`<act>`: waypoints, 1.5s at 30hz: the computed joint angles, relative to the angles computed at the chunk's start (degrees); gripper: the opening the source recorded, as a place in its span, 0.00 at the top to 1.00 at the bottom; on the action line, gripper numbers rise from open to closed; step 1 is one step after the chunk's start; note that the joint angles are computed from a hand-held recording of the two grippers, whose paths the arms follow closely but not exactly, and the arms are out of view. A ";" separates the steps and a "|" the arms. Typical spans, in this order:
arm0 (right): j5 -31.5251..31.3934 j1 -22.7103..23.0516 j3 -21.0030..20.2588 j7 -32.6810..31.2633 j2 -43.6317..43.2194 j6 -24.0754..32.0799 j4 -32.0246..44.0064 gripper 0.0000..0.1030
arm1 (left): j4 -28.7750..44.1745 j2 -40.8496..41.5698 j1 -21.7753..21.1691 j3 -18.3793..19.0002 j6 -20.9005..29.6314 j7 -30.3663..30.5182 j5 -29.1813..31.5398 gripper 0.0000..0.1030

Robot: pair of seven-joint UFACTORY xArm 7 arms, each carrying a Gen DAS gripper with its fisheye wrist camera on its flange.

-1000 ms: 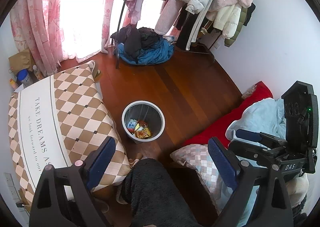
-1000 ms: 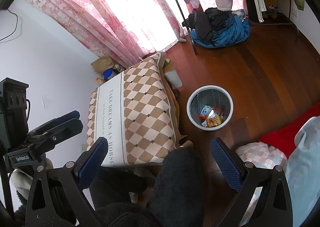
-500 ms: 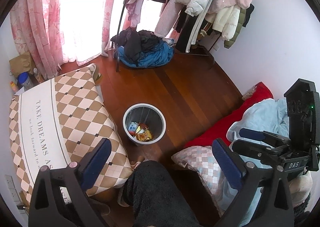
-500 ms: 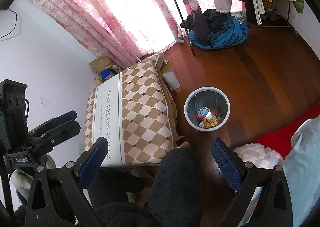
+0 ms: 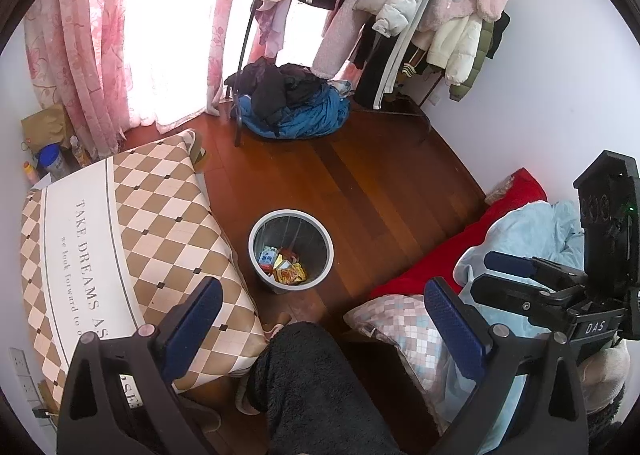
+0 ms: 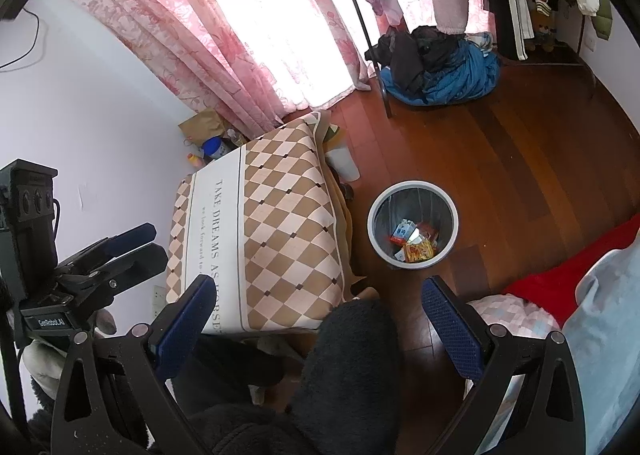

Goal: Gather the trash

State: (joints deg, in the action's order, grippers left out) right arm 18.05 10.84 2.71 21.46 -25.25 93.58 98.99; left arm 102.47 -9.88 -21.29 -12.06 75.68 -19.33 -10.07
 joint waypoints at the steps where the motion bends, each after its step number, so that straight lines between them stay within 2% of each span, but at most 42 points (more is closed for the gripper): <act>1: -0.04 0.04 -0.13 -0.24 0.18 0.15 0.33 0.00 | 0.14 0.00 -0.02 0.03 0.07 0.02 -0.12 0.00; 45: -0.30 0.36 0.31 -0.37 0.42 0.75 0.95 0.00 | -1.10 -1.70 0.27 -0.03 -0.34 -0.01 -0.74 0.00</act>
State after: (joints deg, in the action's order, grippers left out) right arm 17.75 11.20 3.01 21.09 -24.83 94.32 99.94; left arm 101.37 -11.57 -21.02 -12.09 75.34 -19.34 -10.81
